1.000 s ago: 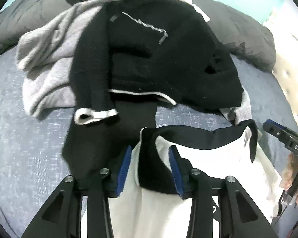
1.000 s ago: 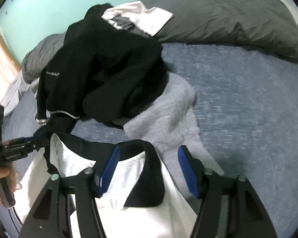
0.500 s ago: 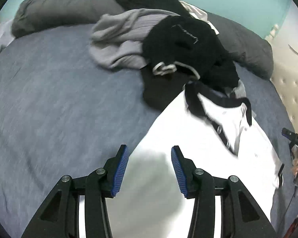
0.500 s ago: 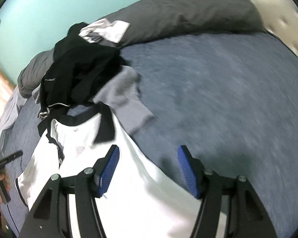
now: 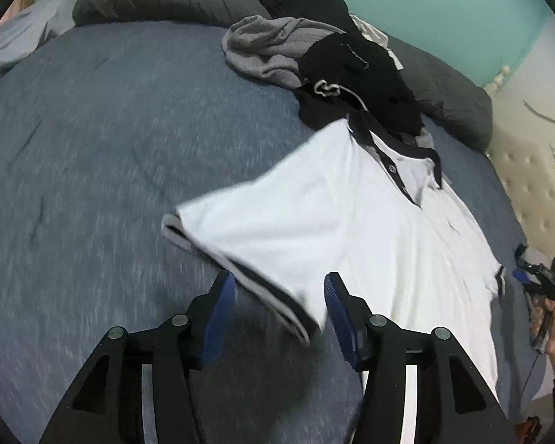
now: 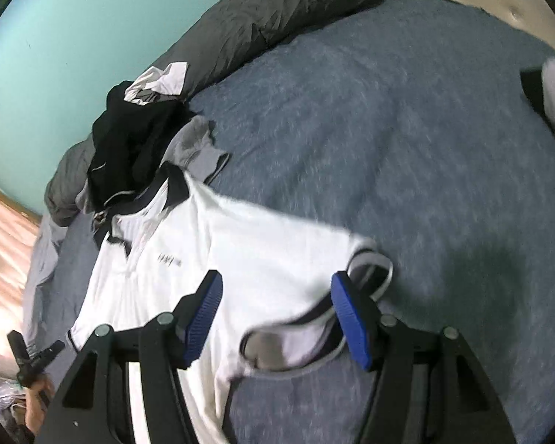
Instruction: Fold clothes
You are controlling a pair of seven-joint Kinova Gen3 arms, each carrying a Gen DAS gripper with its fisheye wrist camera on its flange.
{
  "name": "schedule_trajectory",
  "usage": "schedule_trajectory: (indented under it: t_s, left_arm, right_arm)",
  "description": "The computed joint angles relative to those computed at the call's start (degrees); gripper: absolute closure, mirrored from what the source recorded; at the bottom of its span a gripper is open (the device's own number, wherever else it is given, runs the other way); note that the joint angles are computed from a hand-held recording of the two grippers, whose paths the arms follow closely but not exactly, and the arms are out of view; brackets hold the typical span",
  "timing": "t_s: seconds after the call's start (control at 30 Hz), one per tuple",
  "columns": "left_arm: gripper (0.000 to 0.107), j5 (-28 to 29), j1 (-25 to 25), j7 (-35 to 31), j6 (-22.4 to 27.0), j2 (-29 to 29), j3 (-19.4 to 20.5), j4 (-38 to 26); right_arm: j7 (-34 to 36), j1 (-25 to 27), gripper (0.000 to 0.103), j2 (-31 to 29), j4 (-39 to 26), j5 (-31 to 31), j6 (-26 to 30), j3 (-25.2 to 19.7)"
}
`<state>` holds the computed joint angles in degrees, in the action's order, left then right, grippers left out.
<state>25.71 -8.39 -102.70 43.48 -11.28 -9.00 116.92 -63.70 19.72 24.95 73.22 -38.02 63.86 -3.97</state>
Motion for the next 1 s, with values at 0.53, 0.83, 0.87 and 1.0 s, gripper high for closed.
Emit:
schedule_trajectory:
  t_s: [0.53, 0.83, 0.87, 1.0]
  left_arm:
    - [0.046, 3.08, 8.22, 6.82, -7.86, -10.90, 0.99, 14.16]
    - [0.046, 6.34, 11.80, 3.78, -11.26, -9.83, -1.98, 16.28]
    - [0.046, 6.33, 11.79, 3.77, -11.67, -9.74, -1.83, 16.35]
    - [0.046, 7.41, 12.64, 3.14, -13.25, -9.00, -2.18, 16.81]
  right_arm:
    - [6.67, -5.70, 0.085, -4.48, 11.38, 0.83, -7.31, 0.24]
    - [10.32, -0.55, 0.102, -5.97, 17.48, -5.28, -8.69, 0.51]
    - [11.24, 0.41, 0.102, -6.17, 18.18, -6.79, -8.34, 0.69]
    - [12.14, 1.12, 0.102, -6.16, 19.03, -8.01, -7.16, 1.93]
